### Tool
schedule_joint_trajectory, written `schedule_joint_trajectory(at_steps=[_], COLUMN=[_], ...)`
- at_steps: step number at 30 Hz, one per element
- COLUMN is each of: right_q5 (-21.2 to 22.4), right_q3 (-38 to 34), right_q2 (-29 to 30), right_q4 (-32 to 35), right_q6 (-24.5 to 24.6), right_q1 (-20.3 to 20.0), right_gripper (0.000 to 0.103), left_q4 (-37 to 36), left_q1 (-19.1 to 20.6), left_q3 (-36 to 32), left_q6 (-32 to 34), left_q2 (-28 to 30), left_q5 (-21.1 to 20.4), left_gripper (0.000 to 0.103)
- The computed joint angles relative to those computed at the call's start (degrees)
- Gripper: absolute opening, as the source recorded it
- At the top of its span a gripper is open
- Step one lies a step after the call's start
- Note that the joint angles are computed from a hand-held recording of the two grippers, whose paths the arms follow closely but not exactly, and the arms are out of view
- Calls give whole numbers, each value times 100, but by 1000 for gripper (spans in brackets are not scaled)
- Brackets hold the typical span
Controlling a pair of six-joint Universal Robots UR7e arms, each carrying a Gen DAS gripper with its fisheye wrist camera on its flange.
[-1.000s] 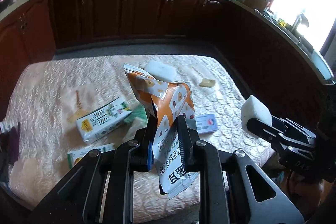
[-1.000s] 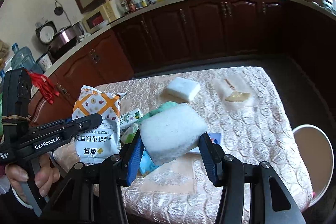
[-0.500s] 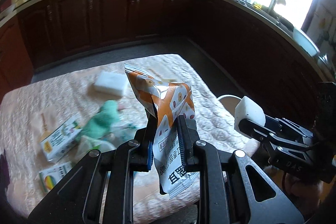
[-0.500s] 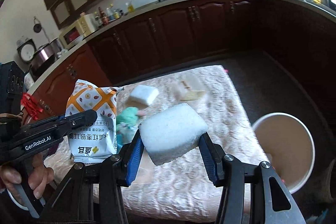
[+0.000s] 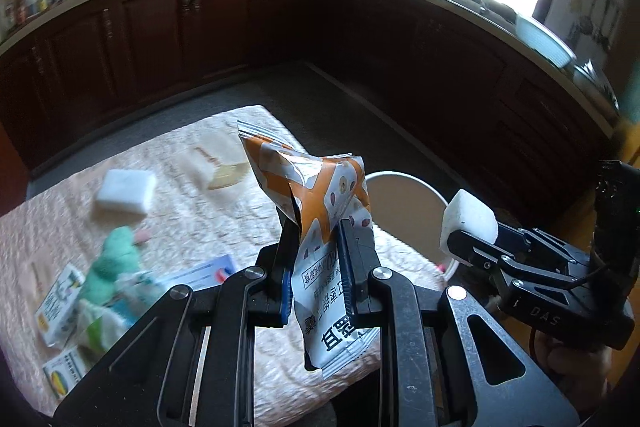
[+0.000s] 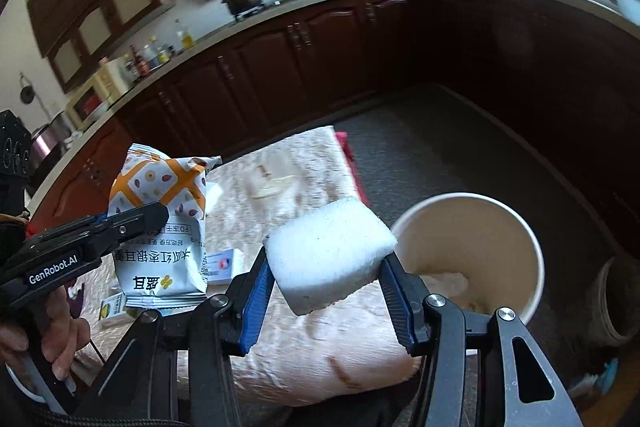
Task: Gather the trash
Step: 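Carry the bag and sponge over the white bucket and open both grippers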
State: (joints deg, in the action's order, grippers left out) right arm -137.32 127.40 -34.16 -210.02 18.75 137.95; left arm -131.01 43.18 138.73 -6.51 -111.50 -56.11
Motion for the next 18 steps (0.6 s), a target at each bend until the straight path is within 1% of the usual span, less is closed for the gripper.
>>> schedule_joint_trajectory(at_steps=[3,6,9,11,18], right_q5=[-117,-281,-313,-331,-273], right_q3=[224,441,677,808,1200], right_q2=[-123,-248,-333,-349,-378], right_q4=[-93,-66,-209,-309,-657], right_q6=[112,317,469,578,735], right_q1=[-74,-168,-318,-405,-836], right_gripper=[50,50,51,51,51], left_q4=[-190,-384,-592,-730,-1262], left_q1=[55,68,118,112,143], left_q3=[-28,-54,-98,-101,-207], left_q6=[27,22,36,31,133], left_q2=[276,594,933,1136,1929], left_q5=[-278,-412,-596,-633,-652], left_gripper=[17,17,17,17,17])
